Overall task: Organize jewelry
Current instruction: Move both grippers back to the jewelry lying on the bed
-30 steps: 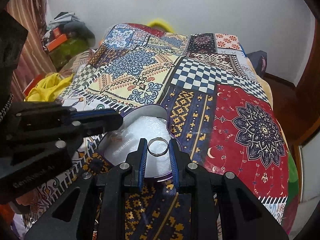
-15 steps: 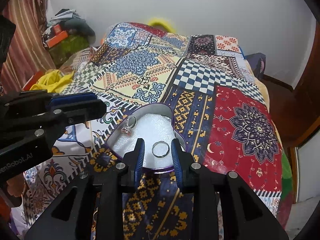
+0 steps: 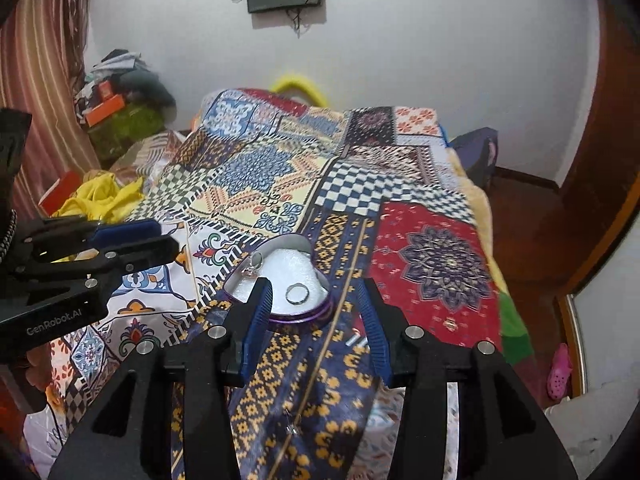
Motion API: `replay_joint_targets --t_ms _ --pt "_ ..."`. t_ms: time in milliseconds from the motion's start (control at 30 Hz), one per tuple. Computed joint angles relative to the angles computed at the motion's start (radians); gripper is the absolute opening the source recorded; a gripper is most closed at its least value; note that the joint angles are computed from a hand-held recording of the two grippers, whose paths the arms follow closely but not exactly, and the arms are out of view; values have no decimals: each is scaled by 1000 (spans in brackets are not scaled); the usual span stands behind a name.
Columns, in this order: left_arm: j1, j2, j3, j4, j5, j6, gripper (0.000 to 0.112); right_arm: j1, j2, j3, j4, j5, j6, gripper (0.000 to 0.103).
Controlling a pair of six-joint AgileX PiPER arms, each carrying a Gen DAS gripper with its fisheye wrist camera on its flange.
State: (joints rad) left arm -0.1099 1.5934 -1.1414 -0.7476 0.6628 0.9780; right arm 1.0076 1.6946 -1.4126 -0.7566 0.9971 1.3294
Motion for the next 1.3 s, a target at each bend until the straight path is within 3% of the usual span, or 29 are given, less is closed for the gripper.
replay_joint_targets --t_ms 300,467,867,1133,1300 --pt "17 -79 90 -11 -18 23 41 68 -41 45 -40 80 99 41" --pt "23 -103 157 0 -36 41 42 96 -62 94 -36 97 149 41" --pt "26 -80 278 34 -100 79 42 105 -32 190 47 3 187 41" --pt "43 -93 352 -17 -106 183 42 126 -11 214 64 -53 196 41" --pt "23 -87 360 -19 -136 191 29 128 5 217 77 -75 183 41"
